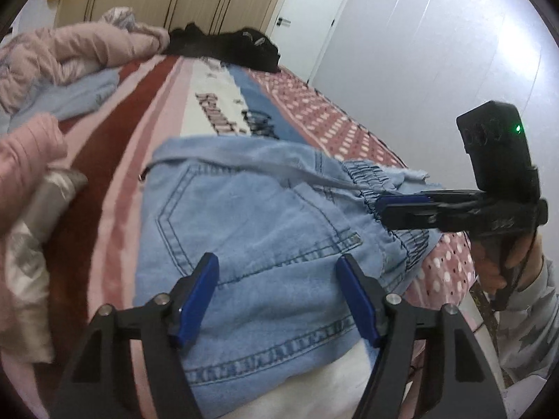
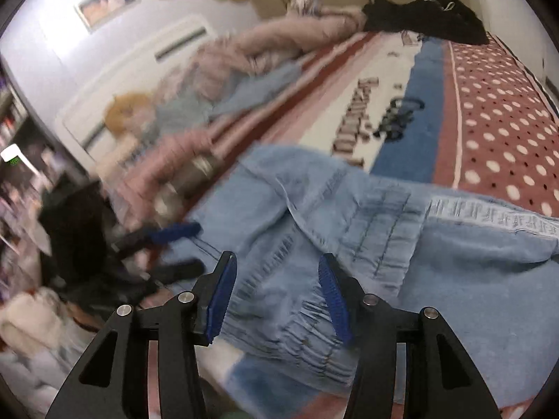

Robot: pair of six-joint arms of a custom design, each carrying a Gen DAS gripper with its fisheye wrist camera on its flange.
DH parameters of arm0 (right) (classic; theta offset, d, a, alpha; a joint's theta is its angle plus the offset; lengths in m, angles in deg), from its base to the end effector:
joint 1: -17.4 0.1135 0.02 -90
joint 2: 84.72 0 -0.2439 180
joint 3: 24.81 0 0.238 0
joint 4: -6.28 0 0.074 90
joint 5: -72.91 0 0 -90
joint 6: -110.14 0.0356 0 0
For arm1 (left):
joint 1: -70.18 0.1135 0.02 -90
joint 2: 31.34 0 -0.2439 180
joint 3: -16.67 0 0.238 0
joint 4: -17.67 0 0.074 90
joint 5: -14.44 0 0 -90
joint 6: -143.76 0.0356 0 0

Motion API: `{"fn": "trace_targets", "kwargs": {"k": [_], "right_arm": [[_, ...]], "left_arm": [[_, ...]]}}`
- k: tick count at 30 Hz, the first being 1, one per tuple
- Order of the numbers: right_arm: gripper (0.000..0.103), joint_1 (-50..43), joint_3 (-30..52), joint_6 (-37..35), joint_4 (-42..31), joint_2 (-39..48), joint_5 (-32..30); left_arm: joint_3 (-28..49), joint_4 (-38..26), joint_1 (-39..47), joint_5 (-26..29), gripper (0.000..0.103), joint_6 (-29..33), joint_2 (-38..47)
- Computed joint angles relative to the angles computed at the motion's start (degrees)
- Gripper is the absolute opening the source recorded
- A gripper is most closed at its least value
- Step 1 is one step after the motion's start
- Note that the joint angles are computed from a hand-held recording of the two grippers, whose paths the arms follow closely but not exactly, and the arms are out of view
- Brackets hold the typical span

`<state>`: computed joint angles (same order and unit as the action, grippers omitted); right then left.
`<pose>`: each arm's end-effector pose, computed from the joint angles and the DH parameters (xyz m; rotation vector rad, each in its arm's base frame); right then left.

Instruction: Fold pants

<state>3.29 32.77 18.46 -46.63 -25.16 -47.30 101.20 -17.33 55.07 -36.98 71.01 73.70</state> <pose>0.1930 -0.0301 0.2299 0.0565 2.4244 0.5410 0.3455 -0.1163 0.1817 0.9230 2.2416 -0.8294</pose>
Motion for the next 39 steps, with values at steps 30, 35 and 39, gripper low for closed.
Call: {"fn": "trace_targets", "kwargs": {"k": [30, 35, 39], "right_arm": [[0.079, -78.45, 3.41, -40.16, -21.28, 13.33, -17.98], [0.079, -79.49, 6.62, -34.28, -9.40, 21.70, -19.94], [0.077, -75.53, 11.20, -33.59, -5.16, 27.34, -22.38]], "left_arm": [[-5.95, 4.32, -2.61, -1.59, 0.080, -4.34, -10.02], [-6.14, 4.12, -4.64, -3.73, 0.080, -5.32, -10.83], [-6.14, 4.22, -6.15, -5.62, 0.080, -6.04, -11.36]]}}
